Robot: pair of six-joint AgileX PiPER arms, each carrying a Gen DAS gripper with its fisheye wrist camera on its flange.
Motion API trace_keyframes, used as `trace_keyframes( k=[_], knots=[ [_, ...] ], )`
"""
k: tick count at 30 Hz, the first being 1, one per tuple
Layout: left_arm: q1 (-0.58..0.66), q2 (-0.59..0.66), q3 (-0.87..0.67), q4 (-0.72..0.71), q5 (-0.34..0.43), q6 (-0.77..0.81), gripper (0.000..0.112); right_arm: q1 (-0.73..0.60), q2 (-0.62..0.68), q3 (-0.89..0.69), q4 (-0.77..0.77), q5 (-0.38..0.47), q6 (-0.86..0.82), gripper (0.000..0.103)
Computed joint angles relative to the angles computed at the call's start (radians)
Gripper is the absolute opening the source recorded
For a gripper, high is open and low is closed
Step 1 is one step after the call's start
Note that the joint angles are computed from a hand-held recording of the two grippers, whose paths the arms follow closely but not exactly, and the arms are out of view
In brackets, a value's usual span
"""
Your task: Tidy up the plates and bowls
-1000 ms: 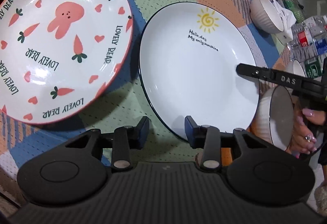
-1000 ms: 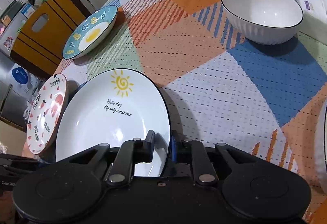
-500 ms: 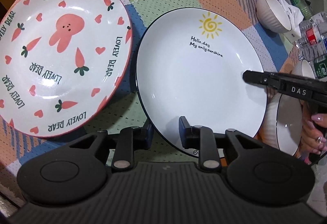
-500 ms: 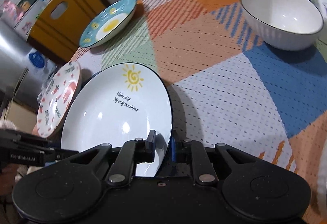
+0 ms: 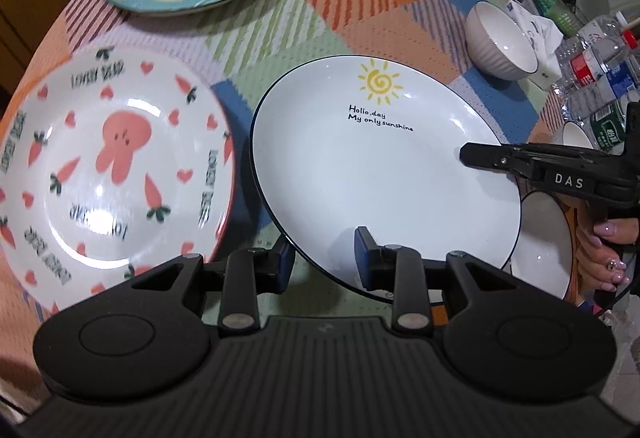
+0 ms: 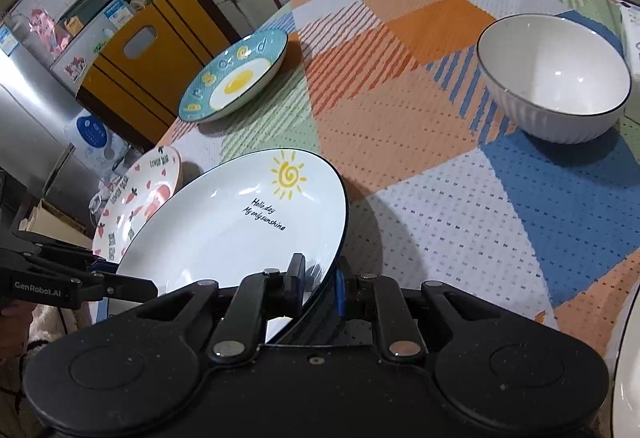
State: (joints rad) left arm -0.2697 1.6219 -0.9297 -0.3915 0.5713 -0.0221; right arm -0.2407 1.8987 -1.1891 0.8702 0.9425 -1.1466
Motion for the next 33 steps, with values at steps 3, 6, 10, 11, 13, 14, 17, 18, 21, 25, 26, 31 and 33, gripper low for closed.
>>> trace_keyframes(
  k=[3,6,10,11,13,14,17,18,21,25,26,31,33],
  knots=[
    [0.007,0.026,-0.059,0.001,0.025,0.044,0.029,-0.009,0.0,-0.006,0.019,-0.009,-0.003,0.019],
    [0.008,0.041,-0.11,0.013,0.029,0.062,0.029,-0.028,0.005,-0.025,0.038,-0.004,-0.008,0.02],
    [0.001,0.063,-0.171,0.063,0.028,0.046,0.029,-0.042,0.015,-0.046,0.084,-0.002,-0.025,0.02],
    [0.004,0.076,-0.192,0.069,0.035,0.048,0.029,-0.04,0.018,-0.05,0.094,-0.006,-0.026,0.02],
    [0.011,0.105,-0.228,0.071,0.039,0.066,0.029,-0.037,0.023,-0.06,0.103,-0.015,-0.025,0.021],
    [0.014,0.121,-0.246,0.071,0.041,0.078,0.029,-0.035,0.029,-0.07,0.104,-0.02,-0.019,0.021],
    [0.031,0.172,-0.294,0.053,0.053,0.119,0.029,-0.024,0.045,-0.089,0.106,-0.042,-0.006,0.021],
    [0.037,0.19,-0.313,0.048,0.061,0.129,0.029,-0.02,0.05,-0.095,0.103,-0.048,-0.003,0.021],
    [0.032,0.23,-0.362,0.08,0.073,0.125,0.029,-0.007,0.064,-0.109,0.09,-0.072,0.007,0.021],
    [0.037,0.286,-0.423,0.071,0.09,0.148,0.029,-0.002,0.08,-0.12,0.089,-0.096,0.021,0.022],
    [0.04,0.302,-0.438,0.065,0.093,0.155,0.029,0.001,0.081,-0.119,0.088,-0.108,0.023,0.022],
    [0.061,0.369,-0.484,0.017,0.081,0.176,0.029,0.025,0.071,-0.1,0.057,-0.177,0.037,0.024],
    [0.07,0.378,-0.481,0.003,0.074,0.172,0.029,0.037,0.064,-0.091,0.038,-0.194,0.049,0.024]
  ],
)
